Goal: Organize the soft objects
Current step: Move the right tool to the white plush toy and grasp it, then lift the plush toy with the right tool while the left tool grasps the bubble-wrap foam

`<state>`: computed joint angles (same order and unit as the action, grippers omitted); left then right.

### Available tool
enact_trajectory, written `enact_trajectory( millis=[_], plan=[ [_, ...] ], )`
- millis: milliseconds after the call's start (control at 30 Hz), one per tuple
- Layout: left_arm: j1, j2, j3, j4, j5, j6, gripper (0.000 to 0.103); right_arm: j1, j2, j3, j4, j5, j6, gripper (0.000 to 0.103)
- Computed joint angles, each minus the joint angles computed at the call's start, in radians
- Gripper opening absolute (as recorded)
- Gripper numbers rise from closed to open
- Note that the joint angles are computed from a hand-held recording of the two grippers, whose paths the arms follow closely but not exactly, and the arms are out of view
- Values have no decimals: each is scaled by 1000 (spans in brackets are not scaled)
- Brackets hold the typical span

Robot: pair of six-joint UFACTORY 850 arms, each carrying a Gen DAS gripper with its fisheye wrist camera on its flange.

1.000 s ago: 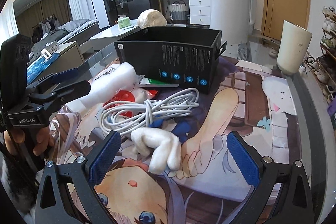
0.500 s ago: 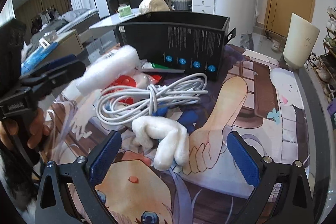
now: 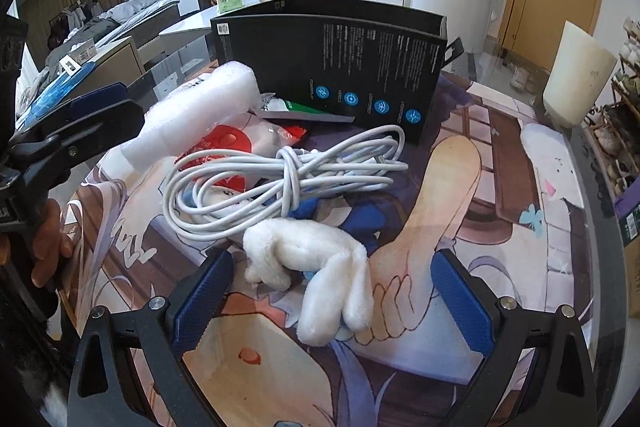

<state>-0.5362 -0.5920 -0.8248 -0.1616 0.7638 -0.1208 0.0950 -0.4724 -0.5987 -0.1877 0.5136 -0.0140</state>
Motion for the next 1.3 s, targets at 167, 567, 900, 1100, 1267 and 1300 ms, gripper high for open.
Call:
enact_trajectory(
  millis=[167, 567, 900, 1100, 1267, 1300],
  plan=[
    [2, 0, 0, 4, 0, -2, 103, -1, -2, -10, -8, -24, 4, 101],
    [5, -6, -6, 13, -5, -10, 103, 10, 12, 20, 2, 44, -9, 76],
    [4, -5, -5, 11, -3, -9, 103, 2, 17, 46, -67, 110, 20, 46],
    [6, -7, -4, 15, -1, -14, 103, -3, 25, 63, -73, 142, 8, 42],
    [5, -6, -4, 15, -2, -14, 103, -19, 36, 85, -82, 168, 7, 41],
    [5, -6, -4, 14, -2, -14, 103, -23, 38, 89, -83, 175, 6, 40]
  ],
)
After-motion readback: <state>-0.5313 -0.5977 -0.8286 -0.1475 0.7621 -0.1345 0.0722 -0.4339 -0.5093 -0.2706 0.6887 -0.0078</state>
